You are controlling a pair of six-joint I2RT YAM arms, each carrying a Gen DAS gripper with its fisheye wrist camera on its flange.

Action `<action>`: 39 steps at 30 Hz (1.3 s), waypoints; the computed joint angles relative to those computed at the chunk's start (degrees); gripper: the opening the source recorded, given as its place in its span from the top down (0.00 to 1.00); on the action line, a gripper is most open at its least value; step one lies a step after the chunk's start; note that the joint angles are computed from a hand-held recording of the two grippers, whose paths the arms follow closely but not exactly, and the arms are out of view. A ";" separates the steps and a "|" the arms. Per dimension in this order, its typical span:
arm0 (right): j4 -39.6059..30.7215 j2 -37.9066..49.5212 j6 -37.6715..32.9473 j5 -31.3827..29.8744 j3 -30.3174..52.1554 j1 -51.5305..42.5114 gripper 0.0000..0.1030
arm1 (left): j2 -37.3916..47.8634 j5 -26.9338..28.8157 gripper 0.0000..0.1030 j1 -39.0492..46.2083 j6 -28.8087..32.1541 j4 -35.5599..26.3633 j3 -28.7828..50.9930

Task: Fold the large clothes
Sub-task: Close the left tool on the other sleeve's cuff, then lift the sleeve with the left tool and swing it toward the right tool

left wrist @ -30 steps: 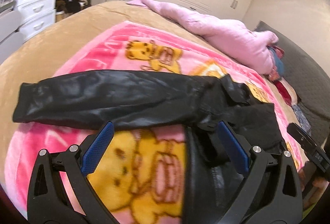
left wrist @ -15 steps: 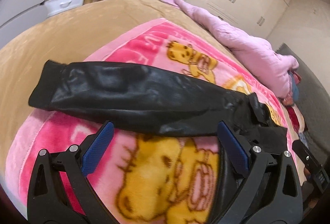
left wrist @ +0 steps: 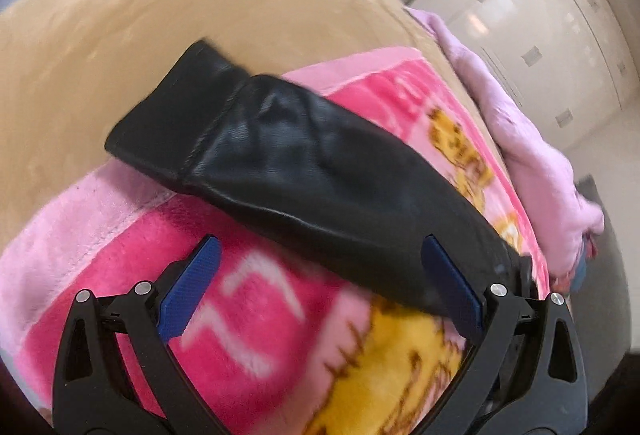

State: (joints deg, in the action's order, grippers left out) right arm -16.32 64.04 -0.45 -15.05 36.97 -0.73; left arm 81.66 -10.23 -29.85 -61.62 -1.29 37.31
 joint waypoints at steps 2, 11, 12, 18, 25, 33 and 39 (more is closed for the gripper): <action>0.37 0.30 -0.18 -0.58 -0.62 -0.69 0.04 | 1.77 0.13 0.09 1.48 -2.88 4.91 -1.90; -0.33 0.55 -4.04 -4.72 -2.66 -10.53 0.04 | 5.92 -6.86 0.26 2.31 -3.92 11.02 -0.15; -0.57 0.59 -4.61 -5.50 -2.74 -12.27 0.04 | 5.54 -5.35 0.46 3.04 -3.48 13.46 -1.08; -1.61 2.82 -8.05 -9.01 -2.61 -21.66 0.04 | -0.17 -2.61 0.97 3.23 -2.78 26.27 -7.75; -6.72 3.53 -14.75 -16.89 -1.95 -32.84 0.27 | -8.39 -7.35 0.99 -3.69 7.26 25.81 -3.54; -15.44 4.63 -23.53 -25.56 2.16 -45.51 0.37 | -4.58 -13.34 1.00 -14.56 17.73 17.74 14.66; -22.48 9.36 -30.25 -32.90 7.47 -55.74 0.37 | 4.55 -19.38 1.00 -25.33 28.32 13.85 30.58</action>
